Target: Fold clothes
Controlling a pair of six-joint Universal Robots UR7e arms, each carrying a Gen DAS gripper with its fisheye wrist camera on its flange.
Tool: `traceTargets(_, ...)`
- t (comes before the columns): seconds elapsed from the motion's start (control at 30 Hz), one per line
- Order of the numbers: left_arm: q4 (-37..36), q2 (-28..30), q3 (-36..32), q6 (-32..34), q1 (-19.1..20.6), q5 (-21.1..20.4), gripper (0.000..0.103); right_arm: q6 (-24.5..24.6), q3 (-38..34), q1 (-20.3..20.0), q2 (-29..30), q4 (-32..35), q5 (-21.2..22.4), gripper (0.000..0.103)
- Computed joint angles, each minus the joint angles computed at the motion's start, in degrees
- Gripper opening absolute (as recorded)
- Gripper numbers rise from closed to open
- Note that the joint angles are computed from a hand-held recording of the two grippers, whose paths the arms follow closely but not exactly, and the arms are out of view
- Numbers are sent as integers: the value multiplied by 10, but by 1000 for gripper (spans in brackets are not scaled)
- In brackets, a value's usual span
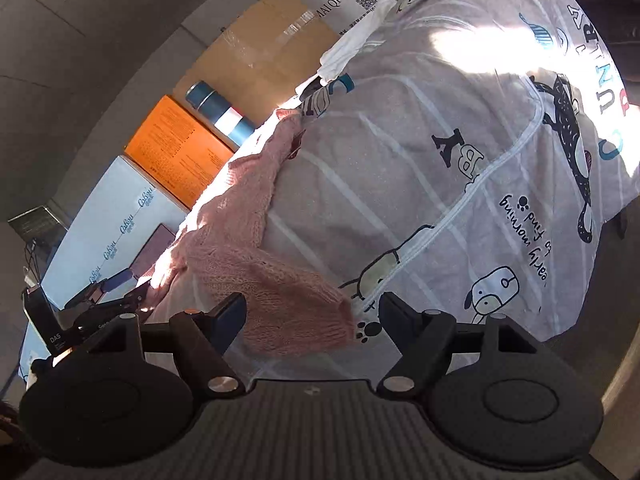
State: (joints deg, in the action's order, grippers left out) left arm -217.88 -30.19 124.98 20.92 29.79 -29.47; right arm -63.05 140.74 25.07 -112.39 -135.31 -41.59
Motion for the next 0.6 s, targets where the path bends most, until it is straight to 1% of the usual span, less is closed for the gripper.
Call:
traceTargets(0.03,2,-1,0,-3,1,-1,96,-10,-2,-4,-1,18,11,55)
traceTargets(0.07,2,-2,1,-5,1,-2,96,-24,-4,-7,-4,37,22,45)
traceTargets(0.1,5,-2,1,-7,2,-3,97,-40,-4,-9,-11,55,30,33)
traceTargets(0.13,9,-3,1,-10,2,-4,97,-49,-2,-10,-19,58,33,26)
traceTargets(0.17,12,-4,1,-12,3,-5,97,-56,1,-10,-28,59,35,15)
traceTargets(0.2,14,-5,2,-15,3,-6,97,-59,8,-12,-39,46,46,10)
traceTargets(0.27,15,-6,3,-18,4,-9,97,-64,26,-16,-61,11,75,6)
traceTargets(0.37,27,-13,5,-32,8,-19,97,-50,56,7,-72,-116,111,4)
traceTargets(0.43,32,-17,7,-40,9,-24,97,-24,67,39,-51,-228,124,4)
traceTargets(0.5,39,-22,9,-48,12,-30,97,-11,63,81,-17,-310,131,4)
traceTargets(0.57,48,-27,10,-60,15,-36,98,-2,49,134,19,-370,113,4)
traceTargets(0.6,52,-30,11,-66,17,-39,98,-5,38,158,31,-373,101,4)
